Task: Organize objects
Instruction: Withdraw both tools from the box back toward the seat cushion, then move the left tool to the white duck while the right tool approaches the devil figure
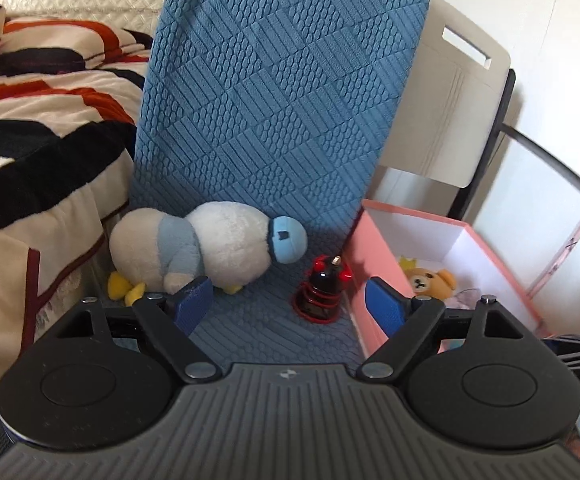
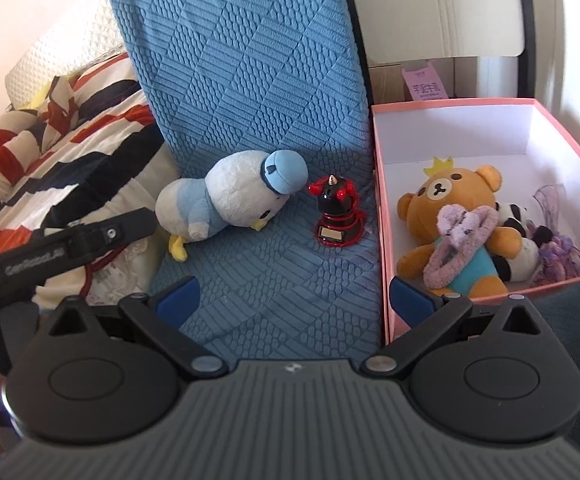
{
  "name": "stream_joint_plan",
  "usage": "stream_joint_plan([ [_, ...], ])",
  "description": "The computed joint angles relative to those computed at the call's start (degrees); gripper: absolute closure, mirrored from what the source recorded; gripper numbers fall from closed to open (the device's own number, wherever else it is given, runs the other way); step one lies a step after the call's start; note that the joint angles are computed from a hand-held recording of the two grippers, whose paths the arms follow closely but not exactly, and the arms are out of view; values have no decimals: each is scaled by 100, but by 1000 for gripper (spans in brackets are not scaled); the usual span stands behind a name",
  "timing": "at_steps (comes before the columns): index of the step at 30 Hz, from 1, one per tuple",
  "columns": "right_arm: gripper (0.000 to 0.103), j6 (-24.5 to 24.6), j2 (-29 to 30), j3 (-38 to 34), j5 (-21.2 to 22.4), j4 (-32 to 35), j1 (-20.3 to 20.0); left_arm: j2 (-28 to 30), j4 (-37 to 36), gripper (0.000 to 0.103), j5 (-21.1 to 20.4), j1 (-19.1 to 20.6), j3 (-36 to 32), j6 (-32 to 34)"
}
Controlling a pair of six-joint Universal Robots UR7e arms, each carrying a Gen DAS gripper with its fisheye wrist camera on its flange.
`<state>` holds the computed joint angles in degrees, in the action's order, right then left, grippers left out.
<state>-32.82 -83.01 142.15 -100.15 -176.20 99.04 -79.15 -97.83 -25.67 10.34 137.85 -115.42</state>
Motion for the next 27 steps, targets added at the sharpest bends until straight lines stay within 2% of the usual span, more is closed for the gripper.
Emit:
stream_joint_plan([
  [7,1,-695,749,-56,230,-862,-282,601,558,16,220,703,-418,279],
  [10,1,-1007,1062,-118,468,-1172,-427,912,1465,16,122,1043,-872,-25],
  [12,2,-1148,1287,-164,510,-1426,-459,1011,1719,16,156,1216,-1018,13],
  [18,2,-1527,1617,-402,546,-1589,-457,1153,1301,16,315,1800,-1184,948],
  [20,17,-1618,1744,-539,491,-1601,-465,1314,1359,16,314,2011,-1360,1257],
  [22,25,-1658,1869,-658,435,-1613,-448,1409,1341,16,365,2184,-1453,1576],
  [27,29,-1807,2154,-849,462,-1607,-382,1667,1787,16,457,2533,-1788,1882],
])
